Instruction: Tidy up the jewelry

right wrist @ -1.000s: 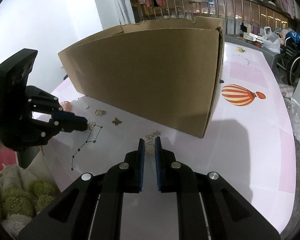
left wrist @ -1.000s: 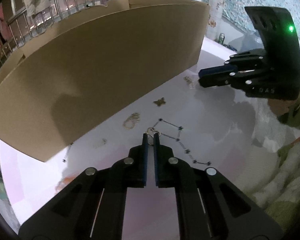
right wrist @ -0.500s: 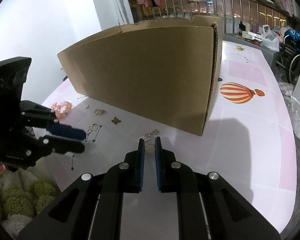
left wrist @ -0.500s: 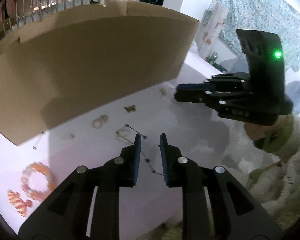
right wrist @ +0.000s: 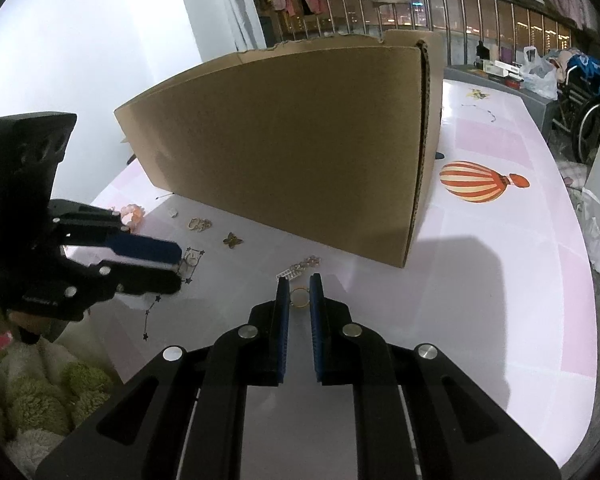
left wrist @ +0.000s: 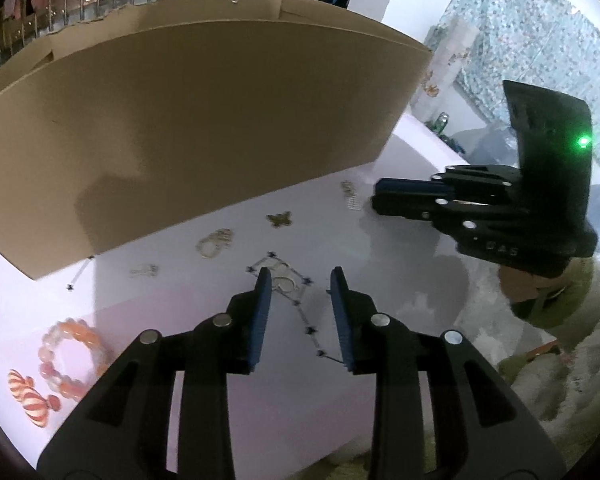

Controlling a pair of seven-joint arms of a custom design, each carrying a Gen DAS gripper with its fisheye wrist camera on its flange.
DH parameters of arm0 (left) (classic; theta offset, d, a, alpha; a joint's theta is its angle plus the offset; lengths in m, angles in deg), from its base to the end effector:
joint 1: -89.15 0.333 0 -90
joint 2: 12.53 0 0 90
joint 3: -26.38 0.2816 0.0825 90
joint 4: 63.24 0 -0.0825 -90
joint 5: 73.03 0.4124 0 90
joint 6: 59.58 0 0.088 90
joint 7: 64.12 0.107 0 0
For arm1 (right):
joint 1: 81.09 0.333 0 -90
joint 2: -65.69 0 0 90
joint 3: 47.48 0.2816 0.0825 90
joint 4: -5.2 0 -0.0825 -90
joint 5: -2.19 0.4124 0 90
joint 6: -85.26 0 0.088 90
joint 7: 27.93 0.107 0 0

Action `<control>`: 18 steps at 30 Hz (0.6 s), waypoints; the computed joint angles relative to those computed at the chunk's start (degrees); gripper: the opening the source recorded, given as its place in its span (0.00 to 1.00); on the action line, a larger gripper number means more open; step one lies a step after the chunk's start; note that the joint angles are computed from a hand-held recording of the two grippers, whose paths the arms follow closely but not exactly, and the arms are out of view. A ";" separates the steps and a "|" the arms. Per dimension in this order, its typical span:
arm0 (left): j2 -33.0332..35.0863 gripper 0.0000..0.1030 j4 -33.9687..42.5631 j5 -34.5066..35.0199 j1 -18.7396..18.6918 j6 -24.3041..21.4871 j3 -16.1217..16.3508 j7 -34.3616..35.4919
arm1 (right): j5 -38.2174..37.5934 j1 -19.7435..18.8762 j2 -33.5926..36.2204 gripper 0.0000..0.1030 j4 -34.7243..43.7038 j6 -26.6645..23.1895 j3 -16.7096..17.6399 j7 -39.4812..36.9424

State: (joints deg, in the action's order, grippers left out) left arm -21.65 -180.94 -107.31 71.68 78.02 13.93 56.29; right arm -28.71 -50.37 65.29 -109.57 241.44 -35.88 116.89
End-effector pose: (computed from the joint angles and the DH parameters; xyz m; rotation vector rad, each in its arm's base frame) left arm 0.5017 -0.2989 0.5188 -1.2222 2.6802 -1.0408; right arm 0.4491 0.4351 0.4941 -1.8383 1.5080 -0.4298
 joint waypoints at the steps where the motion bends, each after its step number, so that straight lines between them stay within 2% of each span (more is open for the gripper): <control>1: 0.20 0.28 0.28 -0.76 -0.09 -0.41 0.15 0.22 | -0.09 0.02 0.01 0.10 0.03 -0.04 0.02 0.12; 4: 0.89 0.28 1.07 -3.79 -0.28 -1.91 0.46 1.05 | -0.21 0.05 0.02 0.10 0.04 -0.06 0.02 0.33; 6: 0.97 0.28 1.07 -3.29 -0.17 -1.58 0.14 1.32 | -0.13 0.06 0.02 0.10 0.04 -0.08 0.01 0.22; 11: 0.51 0.30 -0.17 7.21 0.04 4.31 -1.83 -1.25 | -0.22 0.04 -0.02 0.10 -0.03 0.02 -0.01 0.47; 18: 0.98 0.33 0.18 16.26 -0.28 5.61 -3.03 -8.36 | -0.58 0.05 -0.01 0.10 -0.11 0.09 -0.02 1.05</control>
